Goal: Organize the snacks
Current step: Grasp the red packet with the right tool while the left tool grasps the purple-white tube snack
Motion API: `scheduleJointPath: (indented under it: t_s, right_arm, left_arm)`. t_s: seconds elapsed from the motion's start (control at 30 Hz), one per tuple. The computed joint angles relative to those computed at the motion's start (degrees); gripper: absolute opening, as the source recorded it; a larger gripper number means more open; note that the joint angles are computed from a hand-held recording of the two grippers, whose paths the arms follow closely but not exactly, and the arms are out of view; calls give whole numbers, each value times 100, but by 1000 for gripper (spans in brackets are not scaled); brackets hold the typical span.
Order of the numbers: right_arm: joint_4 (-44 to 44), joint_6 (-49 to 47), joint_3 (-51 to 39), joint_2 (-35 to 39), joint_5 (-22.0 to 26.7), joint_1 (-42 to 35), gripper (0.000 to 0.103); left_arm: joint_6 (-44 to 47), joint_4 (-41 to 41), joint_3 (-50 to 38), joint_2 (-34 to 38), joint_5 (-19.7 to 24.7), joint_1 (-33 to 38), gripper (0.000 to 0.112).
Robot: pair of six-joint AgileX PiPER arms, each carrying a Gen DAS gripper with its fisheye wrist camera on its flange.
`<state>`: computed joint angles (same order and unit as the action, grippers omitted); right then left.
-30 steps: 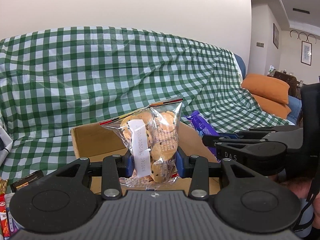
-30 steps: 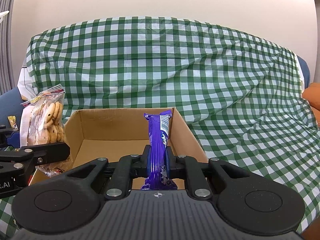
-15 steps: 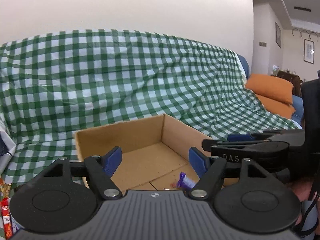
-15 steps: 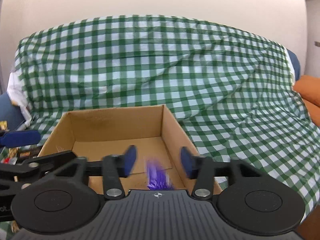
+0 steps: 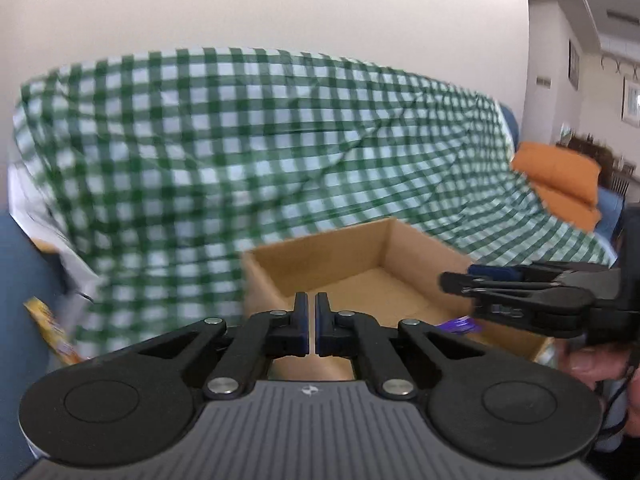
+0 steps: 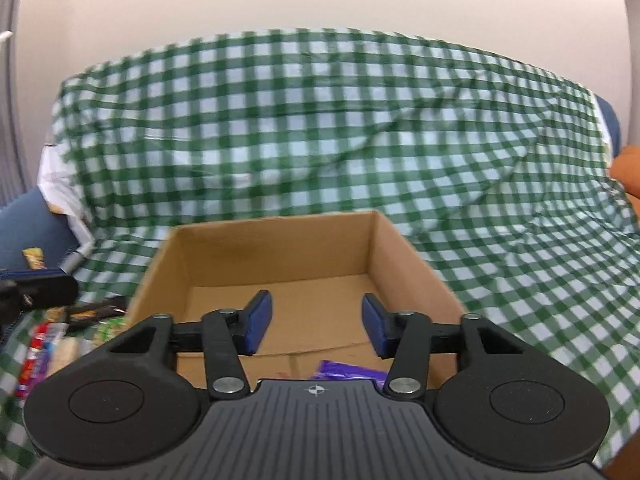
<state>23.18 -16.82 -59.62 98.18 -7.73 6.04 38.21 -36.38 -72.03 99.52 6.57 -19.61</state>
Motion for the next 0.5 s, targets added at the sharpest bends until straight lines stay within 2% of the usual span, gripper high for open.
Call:
scheduleJointPath:
  t_s: [0.1, 0.17, 0.23, 0.27, 0.33, 0.37, 0.5]
  right_arm:
    - [-1314, 1340, 78, -37, -226, 205, 38]
    - [-2068, 2102, 104, -39, -360, 329, 38]
    - [-2566, 2527, 116, -18, -483, 493, 38]
    - [-2744, 2642, 135, -16, -539, 597, 38]
    - [-3388, 3186, 127, 8, -601, 743, 37]
    - [-3961, 3686, 104, 19, -599, 799, 37]
    - [-6253, 5878, -159, 248, -413, 1158, 37]
  left_arm:
    - [-1135, 1346, -530, 175, 707, 505, 2]
    - [-1355, 1449, -650, 307, 861, 801, 2]
    - [-1318, 1148, -488, 400, 803, 1090, 2]
    - [-1636, 1283, -530, 494, 1007, 1224, 3]
    - [-2756, 2022, -1065, 899, 1764, 1475, 3]
    - [-3164, 2208, -1180, 988, 1865, 1552, 3]
    - [-3944, 1941, -1951, 1575, 2954, 2040, 3]
